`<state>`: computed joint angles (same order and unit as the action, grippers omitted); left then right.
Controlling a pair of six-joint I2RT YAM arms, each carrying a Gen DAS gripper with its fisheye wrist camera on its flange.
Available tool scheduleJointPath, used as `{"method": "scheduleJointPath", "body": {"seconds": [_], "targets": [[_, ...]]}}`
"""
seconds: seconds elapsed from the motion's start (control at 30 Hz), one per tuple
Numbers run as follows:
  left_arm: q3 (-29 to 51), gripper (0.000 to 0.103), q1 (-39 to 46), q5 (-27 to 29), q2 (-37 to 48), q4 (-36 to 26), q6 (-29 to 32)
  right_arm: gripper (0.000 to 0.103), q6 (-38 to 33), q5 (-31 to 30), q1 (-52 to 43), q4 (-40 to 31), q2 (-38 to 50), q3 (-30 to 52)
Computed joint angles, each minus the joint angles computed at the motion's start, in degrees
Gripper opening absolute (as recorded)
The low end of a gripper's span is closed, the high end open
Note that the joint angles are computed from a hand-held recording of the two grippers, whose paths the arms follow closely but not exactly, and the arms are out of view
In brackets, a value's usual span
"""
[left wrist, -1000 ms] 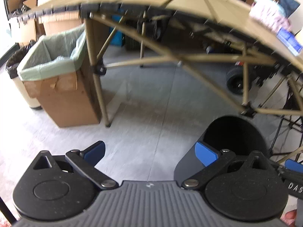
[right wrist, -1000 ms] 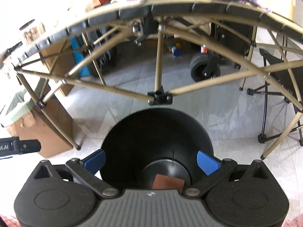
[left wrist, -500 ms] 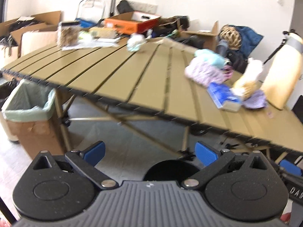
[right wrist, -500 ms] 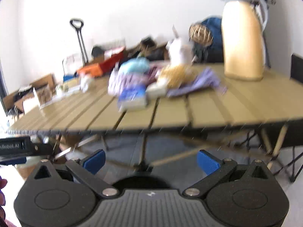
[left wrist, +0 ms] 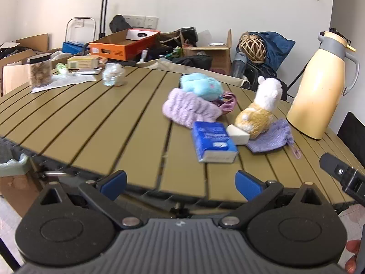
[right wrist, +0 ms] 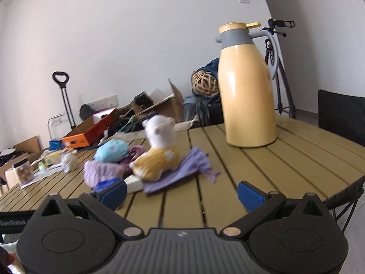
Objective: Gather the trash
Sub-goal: 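Raise both tools back toward the table, then grasp the blue tissue pack with the left gripper while the right reaches the plush alpaca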
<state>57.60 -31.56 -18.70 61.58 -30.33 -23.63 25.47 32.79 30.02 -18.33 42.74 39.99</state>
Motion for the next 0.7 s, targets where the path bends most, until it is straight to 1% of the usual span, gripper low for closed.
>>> {"method": "scheduleJointPath", "body": {"seconds": [0.23, 0.33, 0.47, 0.57, 0.7], "targets": [[5.3, 0.103, -0.5, -0.3, 9.0, 3.8, 3.2, 0.103, -5.4, -8.2, -12.1, 6.9, 3.5, 1.2], [7.6, 0.103, -0.8, -0.8, 13.1, 5.3, 4.2, 0.103, -7.2, -10.8, -16.5, 10.7, 7.1, 1.8], [10.5, 0.103, -0.1, 0.6, 18.4, 6.3, 3.8, 0.103, -5.4, -14.2, -20.7, 15.2, 9.9, 0.5], [11.3, 0.103, -0.1, -0.5, 21.2, 7.8, 3.8, 0.103, -4.5, -17.7, -23.3, 18.0, 10.8, -1.3], [13.3, 0.103, 0.4, -0.5, 24.2, 7.9, 3.7, 0.103, -3.2, -18.4, -25.1, 19.0, 11.6, -2.2]]}}
